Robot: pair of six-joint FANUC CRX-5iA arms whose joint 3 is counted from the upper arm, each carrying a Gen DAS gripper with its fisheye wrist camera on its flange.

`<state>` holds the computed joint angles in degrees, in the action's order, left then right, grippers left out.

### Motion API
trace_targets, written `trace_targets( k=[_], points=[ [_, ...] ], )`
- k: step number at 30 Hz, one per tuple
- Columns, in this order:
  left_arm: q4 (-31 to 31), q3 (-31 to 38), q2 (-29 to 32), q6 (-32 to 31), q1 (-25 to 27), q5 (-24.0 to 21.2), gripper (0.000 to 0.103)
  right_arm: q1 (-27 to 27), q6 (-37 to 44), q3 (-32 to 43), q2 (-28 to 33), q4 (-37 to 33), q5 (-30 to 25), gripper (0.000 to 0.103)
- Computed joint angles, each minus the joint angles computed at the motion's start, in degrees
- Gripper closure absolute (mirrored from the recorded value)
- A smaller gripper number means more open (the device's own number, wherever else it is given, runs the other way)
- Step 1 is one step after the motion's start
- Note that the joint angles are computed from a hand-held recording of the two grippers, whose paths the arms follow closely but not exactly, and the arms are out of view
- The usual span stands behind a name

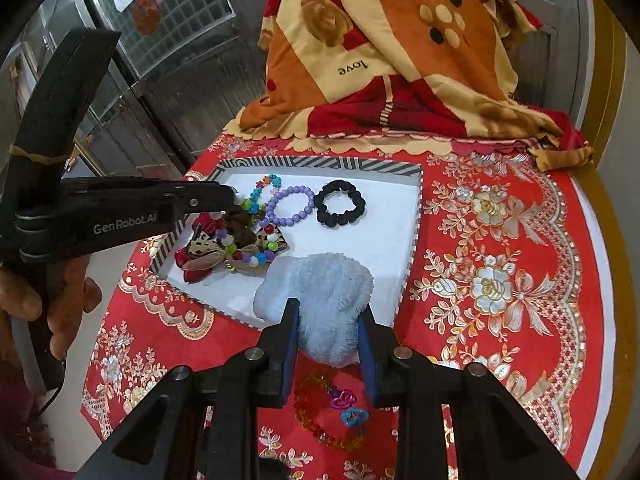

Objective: Organize jewelry
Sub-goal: 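Carry the multicolour bracelet with the left tool while the right tool carries the white scrunchie over the tray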

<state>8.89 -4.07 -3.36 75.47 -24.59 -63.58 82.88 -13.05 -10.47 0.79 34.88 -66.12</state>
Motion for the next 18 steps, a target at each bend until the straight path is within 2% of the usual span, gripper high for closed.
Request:
trace_targets(
  k=[5, 13, 17, 18],
  points=[
    [-0.4, 1.4, 3.6, 2.0, -1.0, 1.1, 0.095, -2.8, 2.7, -0.9, 0.4, -3.3, 4.8, 0.077],
    [-1.8, 2.7, 9.2, 6.5, 0.5, 1.2, 0.095, -7.1, 9.4, -0.4, 2.9, -10.0, 9.9, 0.077],
    [-3.5, 2.7, 10.2, 8.3, 0.9, 1.2, 0.095, -8.5, 12.4, 1.9, 5.3, -12.5, 6.9, 0.076],
    [-3.6, 2.6, 10.2, 8.6, 1.1, 1.2, 0.095, -8.6, 12.5, 2.0, 5.6, -12.4, 6.6, 0.072]
  ],
)
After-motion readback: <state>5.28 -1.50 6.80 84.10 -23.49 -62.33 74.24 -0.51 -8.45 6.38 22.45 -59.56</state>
